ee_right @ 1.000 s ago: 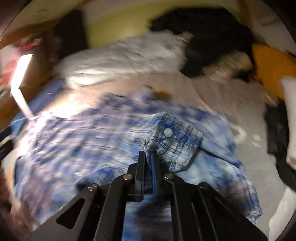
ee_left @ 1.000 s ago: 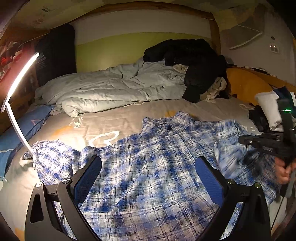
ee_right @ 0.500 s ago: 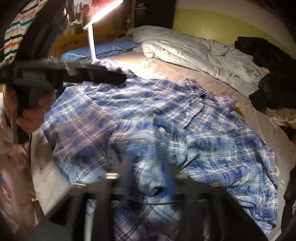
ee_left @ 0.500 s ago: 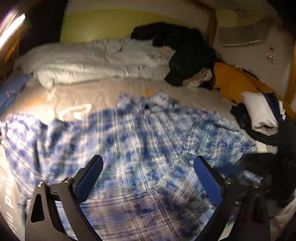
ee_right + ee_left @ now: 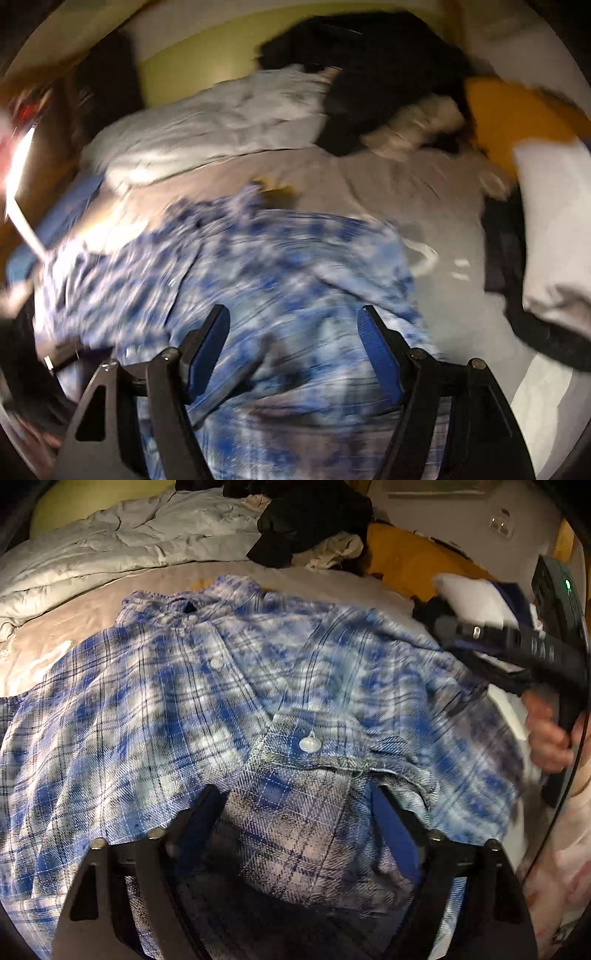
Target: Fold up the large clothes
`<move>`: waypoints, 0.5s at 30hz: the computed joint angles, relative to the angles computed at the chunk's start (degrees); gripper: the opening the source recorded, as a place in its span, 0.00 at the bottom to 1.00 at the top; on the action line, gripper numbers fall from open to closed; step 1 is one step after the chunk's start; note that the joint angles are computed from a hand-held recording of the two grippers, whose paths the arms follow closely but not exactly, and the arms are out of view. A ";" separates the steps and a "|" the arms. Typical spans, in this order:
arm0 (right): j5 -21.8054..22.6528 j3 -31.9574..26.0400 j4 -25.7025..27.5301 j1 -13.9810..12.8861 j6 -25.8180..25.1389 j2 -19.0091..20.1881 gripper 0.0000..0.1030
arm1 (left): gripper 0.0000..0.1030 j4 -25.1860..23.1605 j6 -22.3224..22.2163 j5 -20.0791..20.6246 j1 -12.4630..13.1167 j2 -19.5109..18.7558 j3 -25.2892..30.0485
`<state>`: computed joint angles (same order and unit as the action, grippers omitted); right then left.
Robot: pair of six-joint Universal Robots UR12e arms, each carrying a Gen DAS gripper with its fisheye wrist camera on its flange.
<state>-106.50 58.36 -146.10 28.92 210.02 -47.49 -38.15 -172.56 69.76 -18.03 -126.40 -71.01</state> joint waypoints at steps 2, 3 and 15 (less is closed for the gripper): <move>-0.70 0.38 1.09 -0.36 2.77 -0.42 0.68 | 0.33 1.44 -0.87 0.09 0.07 0.25 -0.47; -1.38 0.78 1.46 -0.36 3.35 -0.67 0.68 | 0.17 3.36 -1.56 0.52 0.13 0.60 -1.04; -5.94 -5.14 17.85 0.05 4.44 2.12 0.68 | 0.11 29.85 3.75 42.89 -2.43 -0.48 -0.47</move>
<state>-112.43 53.22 -128.25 28.97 214.46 -45.37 -8.31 -168.81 112.65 -20.46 -126.89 -71.48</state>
